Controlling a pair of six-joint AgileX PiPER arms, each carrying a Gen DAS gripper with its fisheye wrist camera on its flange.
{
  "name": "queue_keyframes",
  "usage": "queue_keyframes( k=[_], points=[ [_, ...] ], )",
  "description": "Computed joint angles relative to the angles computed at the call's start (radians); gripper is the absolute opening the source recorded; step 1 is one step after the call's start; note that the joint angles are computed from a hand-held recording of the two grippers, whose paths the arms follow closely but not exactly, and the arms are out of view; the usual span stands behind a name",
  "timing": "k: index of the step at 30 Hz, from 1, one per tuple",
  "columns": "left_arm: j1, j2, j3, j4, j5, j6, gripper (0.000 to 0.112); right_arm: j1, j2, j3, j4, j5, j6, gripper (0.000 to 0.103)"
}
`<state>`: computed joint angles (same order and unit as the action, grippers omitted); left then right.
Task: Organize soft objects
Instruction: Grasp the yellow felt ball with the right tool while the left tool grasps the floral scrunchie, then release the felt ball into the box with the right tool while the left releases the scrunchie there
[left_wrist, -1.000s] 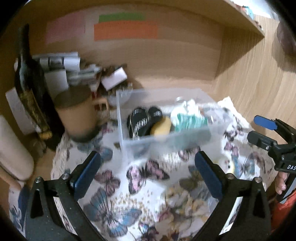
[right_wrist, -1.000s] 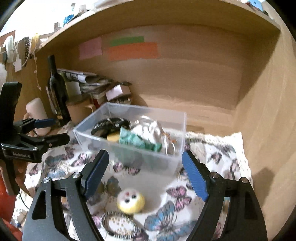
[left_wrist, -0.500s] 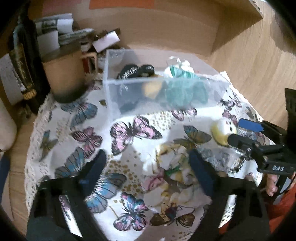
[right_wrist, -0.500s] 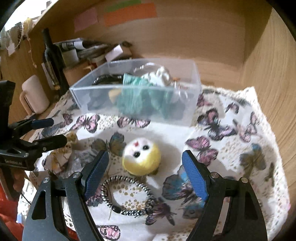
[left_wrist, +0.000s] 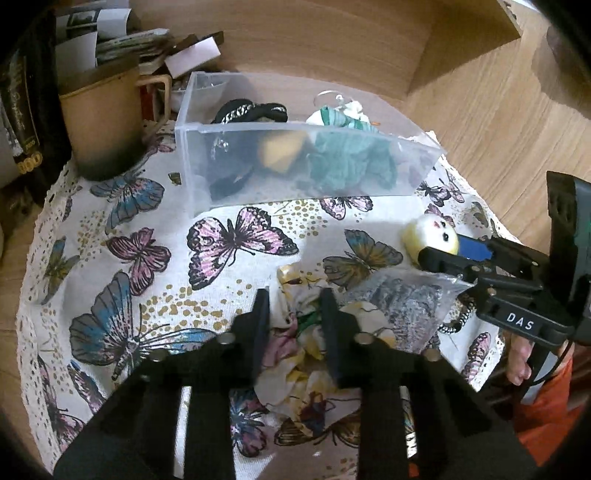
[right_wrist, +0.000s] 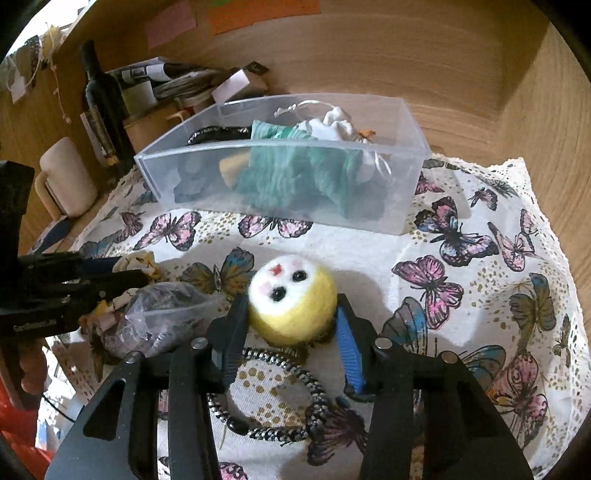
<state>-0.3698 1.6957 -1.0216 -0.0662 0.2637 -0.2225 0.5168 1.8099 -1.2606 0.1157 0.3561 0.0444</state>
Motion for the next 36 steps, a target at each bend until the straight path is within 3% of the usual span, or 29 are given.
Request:
queue_keyframes(
  k=[12, 24, 28, 30, 36],
  points=[
    [0.024, -0.097, -0.009, 0.244, -0.026, -0.217, 0.014, -0.013, -0.063, 0.019, -0.075, -0.040, 0.066, 0.042],
    [0.037, -0.087, -0.173, 0.622, -0.027, -0.539, 0.015, -0.024, -0.078, -0.072, -0.163, -0.067, 0.129, 0.042],
    [0.024, -0.049, -0.246, 0.872, -0.005, -0.773, 0.015, -0.027, -0.063, -0.122, -0.191, -0.065, 0.142, 0.042],
    [0.029, -0.021, -0.289, 0.859, 0.003, -0.754, 0.015, -0.031, -0.051, -0.154, -0.179, -0.056, 0.126, 0.042],
    [0.060, 0.086, -0.419, 0.567, 0.021, -0.460, 0.015, -0.045, 0.017, -0.265, -0.207, -0.008, 0.135, 0.042]
  ],
)
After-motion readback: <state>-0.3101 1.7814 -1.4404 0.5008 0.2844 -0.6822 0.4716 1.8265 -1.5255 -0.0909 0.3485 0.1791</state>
